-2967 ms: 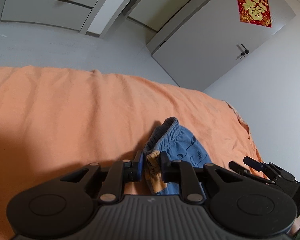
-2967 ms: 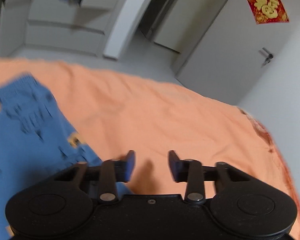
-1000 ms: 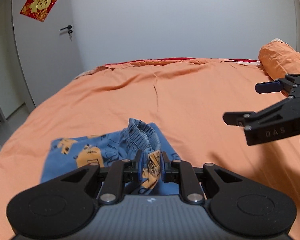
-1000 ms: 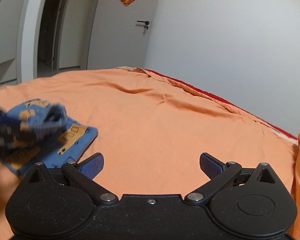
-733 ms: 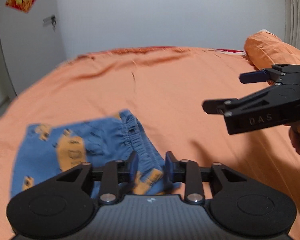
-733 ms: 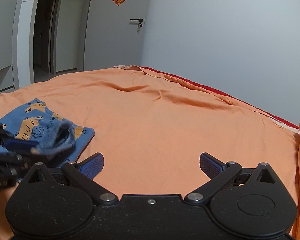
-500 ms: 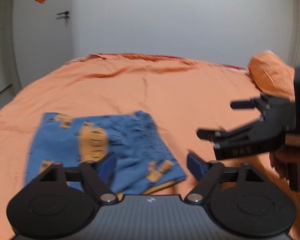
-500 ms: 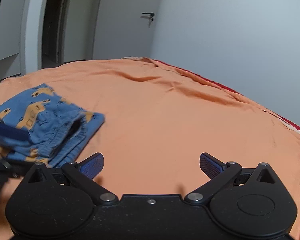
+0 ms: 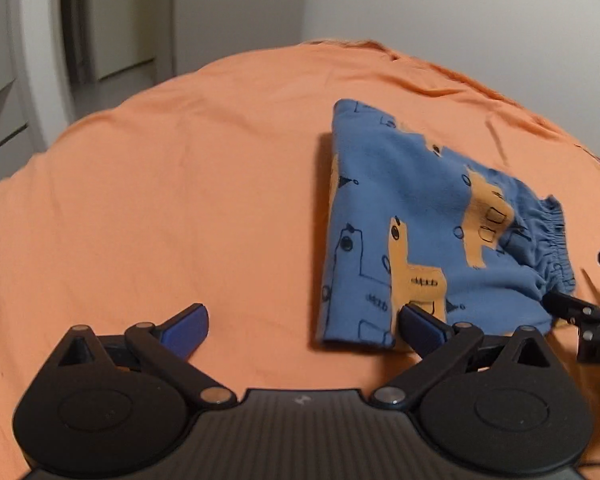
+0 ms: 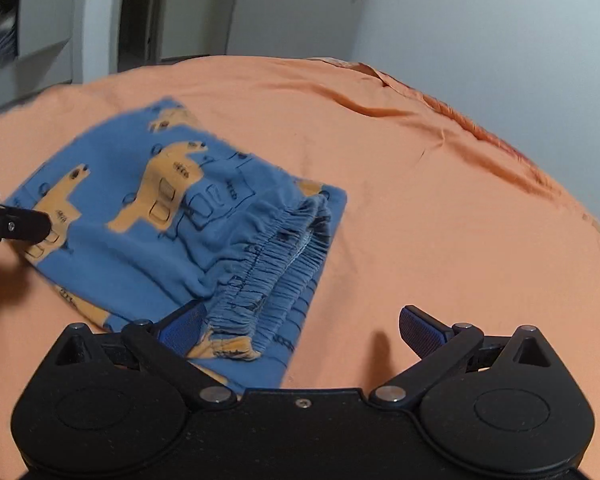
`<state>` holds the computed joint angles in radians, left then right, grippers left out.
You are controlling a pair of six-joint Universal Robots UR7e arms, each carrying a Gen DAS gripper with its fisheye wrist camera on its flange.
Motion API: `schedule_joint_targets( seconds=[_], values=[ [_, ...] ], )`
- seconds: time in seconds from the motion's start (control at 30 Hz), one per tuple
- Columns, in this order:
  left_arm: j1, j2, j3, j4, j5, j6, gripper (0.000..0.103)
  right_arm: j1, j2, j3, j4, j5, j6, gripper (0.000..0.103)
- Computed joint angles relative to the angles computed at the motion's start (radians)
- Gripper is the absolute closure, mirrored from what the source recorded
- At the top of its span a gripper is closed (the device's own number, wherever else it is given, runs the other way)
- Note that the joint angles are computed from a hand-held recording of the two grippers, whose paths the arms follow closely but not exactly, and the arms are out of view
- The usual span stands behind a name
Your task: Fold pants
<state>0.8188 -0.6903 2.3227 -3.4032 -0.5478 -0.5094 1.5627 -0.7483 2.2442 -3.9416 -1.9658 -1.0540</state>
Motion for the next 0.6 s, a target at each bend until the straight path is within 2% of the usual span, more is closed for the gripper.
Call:
schedule_joint_targets(
  seconds=[0.07, 0.13, 0.17, 0.2, 0.3, 0.37, 0.43, 0.47, 0.53, 0.6],
  values=[
    [-0.002, -0.034, -0.002, 0.076, 0.001, -0.030, 0.001, -0.008, -0.034, 0.022, 0.034, -0.006, 0.041, 0.001],
    [-0.009, -0.049, 0.000, 0.078, -0.003, -0.075, 0.001, -0.015, -0.056, 0.026, 0.076, 0.005, 0.091, 0.001],
    [-0.013, -0.050, 0.005, 0.038, -0.012, -0.059, 0.001, -0.014, -0.063, 0.029, 0.085, 0.010, 0.094, 0.001],
    [-0.019, -0.041, 0.007, -0.031, -0.020, -0.014, 0.001, -0.007, -0.069, 0.031, 0.087, 0.011, 0.080, 0.001],
    [-0.022, 0.021, -0.018, -0.252, 0.001, 0.159, 0.000, 0.008, -0.056, 0.034, -0.030, 0.073, -0.004, 0.001],
    [0.005, 0.047, -0.068, -0.304, -0.006, 0.261, 0.000, 0.027, -0.030, -0.014, -0.032, 0.083, -0.012, 0.001],
    [0.036, 0.058, -0.112, -0.283, -0.017, 0.313, 0.000, 0.043, 0.004, -0.080, 0.020, 0.085, 0.001, 0.001],
    [0.050, 0.062, -0.132, -0.236, -0.007, 0.302, 0.000, 0.042, 0.026, -0.106, 0.028, 0.104, -0.009, 0.001],
    [0.069, 0.052, -0.137, -0.116, 0.013, 0.218, 0.001, 0.044, 0.085, -0.168, 0.025, 0.087, -0.072, 0.001],
    [0.085, 0.046, -0.111, -0.156, -0.034, 0.196, 0.000, 0.032, 0.141, -0.221, -0.025, 0.055, -0.138, 0.001]
  ],
)
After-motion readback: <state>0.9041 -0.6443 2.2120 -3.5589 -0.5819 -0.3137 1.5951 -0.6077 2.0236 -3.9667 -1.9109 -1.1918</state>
